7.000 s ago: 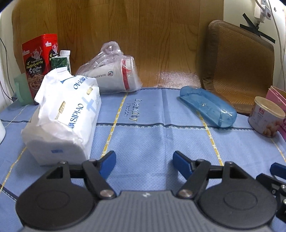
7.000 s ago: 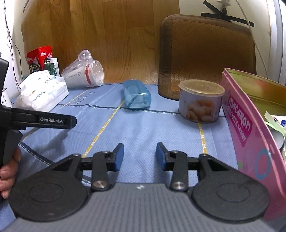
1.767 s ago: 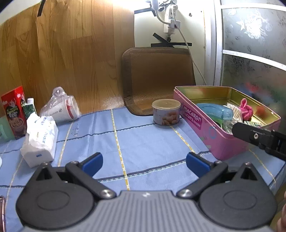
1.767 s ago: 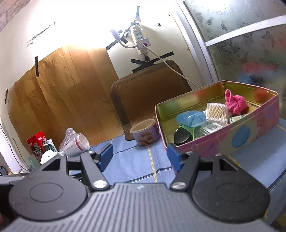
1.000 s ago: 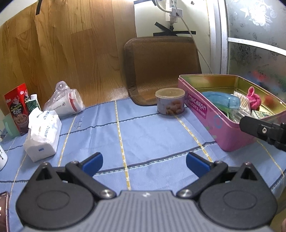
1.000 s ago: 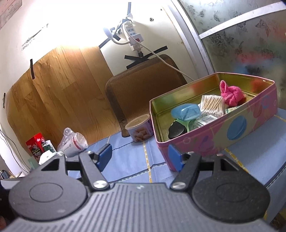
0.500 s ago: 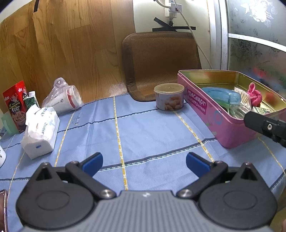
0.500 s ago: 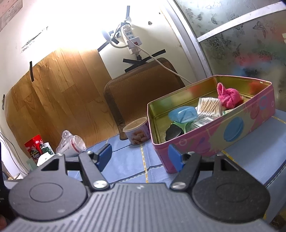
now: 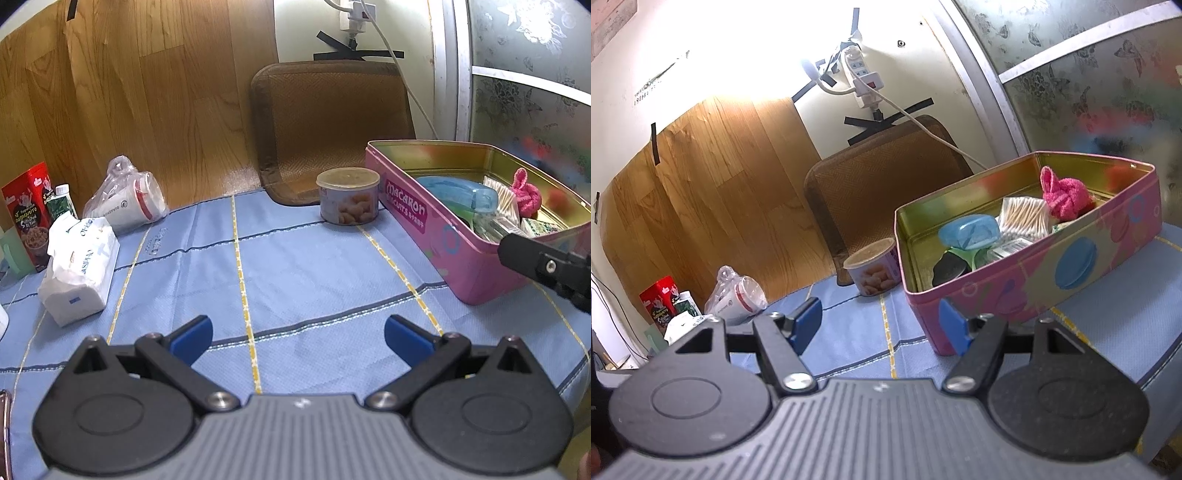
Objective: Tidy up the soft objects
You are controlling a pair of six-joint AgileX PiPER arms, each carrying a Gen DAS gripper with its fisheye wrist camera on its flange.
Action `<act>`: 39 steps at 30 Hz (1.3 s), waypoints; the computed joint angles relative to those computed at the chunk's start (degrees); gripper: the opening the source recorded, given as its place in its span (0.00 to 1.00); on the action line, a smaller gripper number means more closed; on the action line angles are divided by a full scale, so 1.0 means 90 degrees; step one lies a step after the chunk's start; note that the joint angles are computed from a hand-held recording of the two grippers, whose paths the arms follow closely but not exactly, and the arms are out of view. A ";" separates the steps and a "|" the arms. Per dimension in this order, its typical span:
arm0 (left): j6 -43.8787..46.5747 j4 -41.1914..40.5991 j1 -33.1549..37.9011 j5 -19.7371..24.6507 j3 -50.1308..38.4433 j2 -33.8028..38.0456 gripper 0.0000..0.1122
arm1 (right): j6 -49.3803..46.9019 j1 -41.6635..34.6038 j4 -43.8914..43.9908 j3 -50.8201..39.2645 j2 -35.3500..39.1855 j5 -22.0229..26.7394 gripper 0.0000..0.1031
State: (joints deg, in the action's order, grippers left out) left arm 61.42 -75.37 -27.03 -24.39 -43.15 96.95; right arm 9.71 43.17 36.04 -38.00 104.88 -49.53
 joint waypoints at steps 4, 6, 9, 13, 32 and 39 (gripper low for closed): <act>0.0490 -0.0475 -0.0075 -0.0160 -0.0149 0.0131 0.91 | 0.0021 -0.0041 -0.0064 -0.0038 0.0040 0.0038 0.70; 0.0662 -0.0613 -0.0094 -0.0207 -0.0207 0.0188 0.91 | -0.0050 -0.0010 -0.0031 -0.0048 0.0067 -0.0030 0.70; 0.0665 -0.0581 -0.0080 -0.0176 -0.0231 0.0216 0.91 | -0.0183 0.0034 -0.0019 -0.0052 0.0108 -0.0170 0.70; 0.0721 -0.0620 -0.0051 -0.0122 -0.0288 0.0275 0.91 | -0.0249 0.0016 -0.0013 -0.0114 0.0154 -0.0137 0.70; 0.1120 -0.0877 0.0134 0.0241 -0.0501 0.0445 0.91 | 0.0005 -0.0200 -0.0250 -0.0207 0.0266 0.0028 0.70; 0.1129 -0.0907 0.0067 0.0193 -0.0515 0.0488 0.91 | 0.0067 -0.0219 -0.0303 -0.0200 0.0295 0.0012 0.70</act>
State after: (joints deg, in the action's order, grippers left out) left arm 71.58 -83.53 -26.43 -22.66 -47.78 101.34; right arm 10.31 41.20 33.31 -39.80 107.53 -49.42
